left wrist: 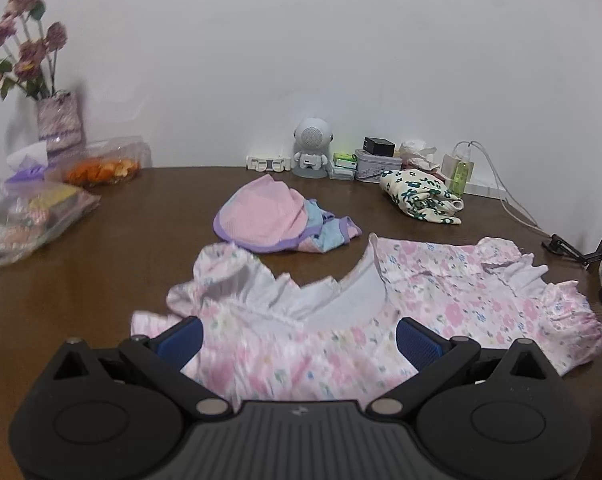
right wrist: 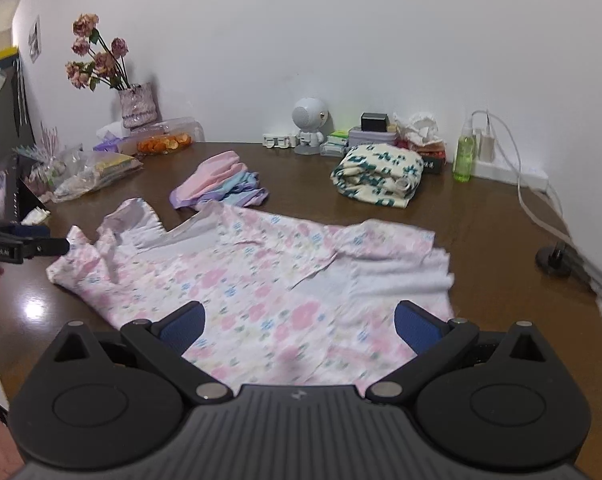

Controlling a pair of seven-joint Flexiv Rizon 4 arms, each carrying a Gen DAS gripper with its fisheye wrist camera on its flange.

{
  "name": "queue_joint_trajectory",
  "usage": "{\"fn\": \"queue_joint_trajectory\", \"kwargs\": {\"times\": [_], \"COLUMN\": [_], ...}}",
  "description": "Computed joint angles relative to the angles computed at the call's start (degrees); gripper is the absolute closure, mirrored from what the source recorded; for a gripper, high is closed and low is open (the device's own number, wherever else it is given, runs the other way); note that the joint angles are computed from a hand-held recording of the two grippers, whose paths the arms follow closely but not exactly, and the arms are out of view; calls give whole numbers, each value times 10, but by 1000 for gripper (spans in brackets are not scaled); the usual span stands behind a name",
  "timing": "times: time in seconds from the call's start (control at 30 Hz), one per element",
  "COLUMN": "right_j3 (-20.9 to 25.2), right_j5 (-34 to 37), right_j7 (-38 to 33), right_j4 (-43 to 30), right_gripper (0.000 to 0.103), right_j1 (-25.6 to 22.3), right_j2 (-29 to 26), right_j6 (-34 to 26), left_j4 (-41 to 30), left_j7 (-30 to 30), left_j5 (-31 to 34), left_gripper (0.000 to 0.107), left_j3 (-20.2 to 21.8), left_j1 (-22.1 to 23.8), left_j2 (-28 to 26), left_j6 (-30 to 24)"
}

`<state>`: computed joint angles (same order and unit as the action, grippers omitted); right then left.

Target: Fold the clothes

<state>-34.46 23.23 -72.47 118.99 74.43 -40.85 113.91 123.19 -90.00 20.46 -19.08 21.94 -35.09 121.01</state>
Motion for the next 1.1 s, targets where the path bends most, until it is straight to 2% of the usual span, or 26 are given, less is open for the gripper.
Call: {"fn": "queue_joint_trajectory", "kwargs": {"times": [0.17,0.33,0.6,0.83,1.0,1.1], "right_j3": [17,48,88,148,200,237], "right_j5": [-60,-139,-256,-345,-397,-425], "right_j7": [-17,-8,18,33,31,24], "right_j4": [-26,-70,-144,-214,-259,-292], "right_gripper": [0,0,0,0,1,1], "right_j1": [-60,-129,-212,-289,-345,-381], "right_j2": [21,24,3,-17,-33,-45], "right_j6": [-38,-87,-152,-218,-251,-277], "left_j4": [-55,-98,-154,-199,-230,-256], "left_j7": [33,81,152,205,257,298], "left_j5": [-2,-49,-135,-204,-236,-252], "left_gripper": [4,4,4,4,4,5], "left_j3": [-43,-64,-39,7,19,12], "left_j1": [25,25,-18,-66,-79,-76], "left_j2": [-9,-20,-34,-46,-54,-65], "left_j6": [-72,-122,-176,-212,-244,-276]}}
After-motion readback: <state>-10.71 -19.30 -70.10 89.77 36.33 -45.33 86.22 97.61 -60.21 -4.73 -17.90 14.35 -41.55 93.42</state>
